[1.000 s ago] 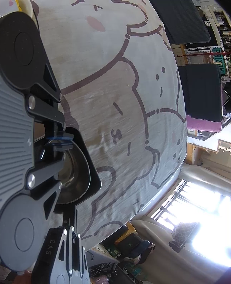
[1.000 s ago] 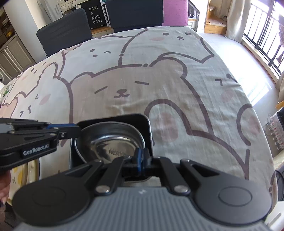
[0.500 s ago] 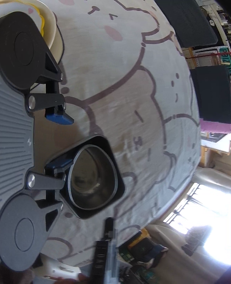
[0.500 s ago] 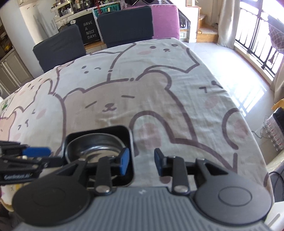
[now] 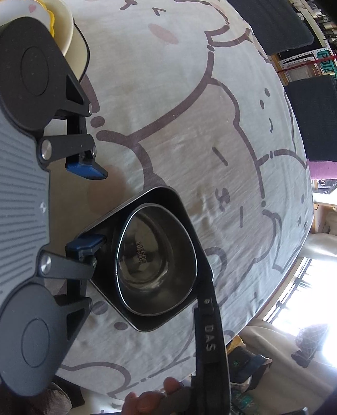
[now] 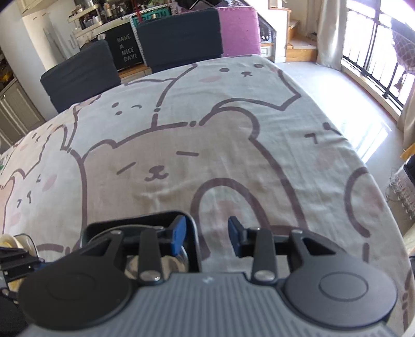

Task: Organize plates and bowls
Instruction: 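Close both grippers on opposite rims of the square steel tray, then lift the steel tray with both grippers and carry it toward the plate stack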

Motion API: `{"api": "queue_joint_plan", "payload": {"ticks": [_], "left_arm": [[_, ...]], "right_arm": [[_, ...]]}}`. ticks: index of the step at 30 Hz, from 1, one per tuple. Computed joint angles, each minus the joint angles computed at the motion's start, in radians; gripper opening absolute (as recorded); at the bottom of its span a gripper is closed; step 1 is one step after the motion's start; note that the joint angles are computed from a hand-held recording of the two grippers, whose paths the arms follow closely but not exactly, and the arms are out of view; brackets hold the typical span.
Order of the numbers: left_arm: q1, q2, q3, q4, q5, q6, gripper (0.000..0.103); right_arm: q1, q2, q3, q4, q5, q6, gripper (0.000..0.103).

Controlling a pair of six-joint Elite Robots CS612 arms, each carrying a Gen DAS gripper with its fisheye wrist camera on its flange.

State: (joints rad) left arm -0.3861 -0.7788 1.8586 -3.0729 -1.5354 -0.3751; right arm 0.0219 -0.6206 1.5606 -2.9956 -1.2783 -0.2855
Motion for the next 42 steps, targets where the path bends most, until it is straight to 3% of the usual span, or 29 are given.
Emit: {"api": "queue_joint_plan", "payload": {"ticks": [10,19,20,22,24,26,27,32,42], "left_arm": [[0.007,0.018,-0.015,-0.028,0.023,-0.052,0.048],[0.022,0.020,-0.013,-0.059,0.000,-0.147,0.048],[0.023,0.019,-0.011,-0.064,-0.007,-0.157,0.048],[0.026,0.016,-0.009,-0.069,-0.016,-0.178,0.046],[0.028,0.015,-0.006,-0.075,-0.029,-0.197,0.043],[0.032,0.014,-0.005,-0.076,-0.049,-0.210,0.031],[0.034,0.015,-0.005,-0.079,-0.060,-0.216,0.029],[0.041,0.018,-0.003,-0.100,-0.109,-0.246,0.014],[0.047,0.020,-0.001,-0.112,-0.140,-0.299,0.010]], "right_arm": [[0.014,0.009,-0.019,0.047,-0.066,-0.064,0.044],[-0.004,-0.008,0.001,0.096,-0.033,-0.114,0.043],[-0.006,-0.009,0.000,0.102,-0.026,-0.119,0.042],[-0.012,-0.013,0.002,0.117,0.001,-0.131,0.028],[-0.014,-0.018,0.003,0.138,0.016,-0.143,0.020],[-0.011,-0.021,0.004,0.147,0.017,-0.163,0.015],[-0.010,-0.021,0.004,0.152,0.017,-0.172,0.012],[-0.008,-0.027,0.013,0.148,0.024,-0.200,0.009],[-0.021,-0.022,-0.002,0.208,0.055,-0.158,0.009]]}}
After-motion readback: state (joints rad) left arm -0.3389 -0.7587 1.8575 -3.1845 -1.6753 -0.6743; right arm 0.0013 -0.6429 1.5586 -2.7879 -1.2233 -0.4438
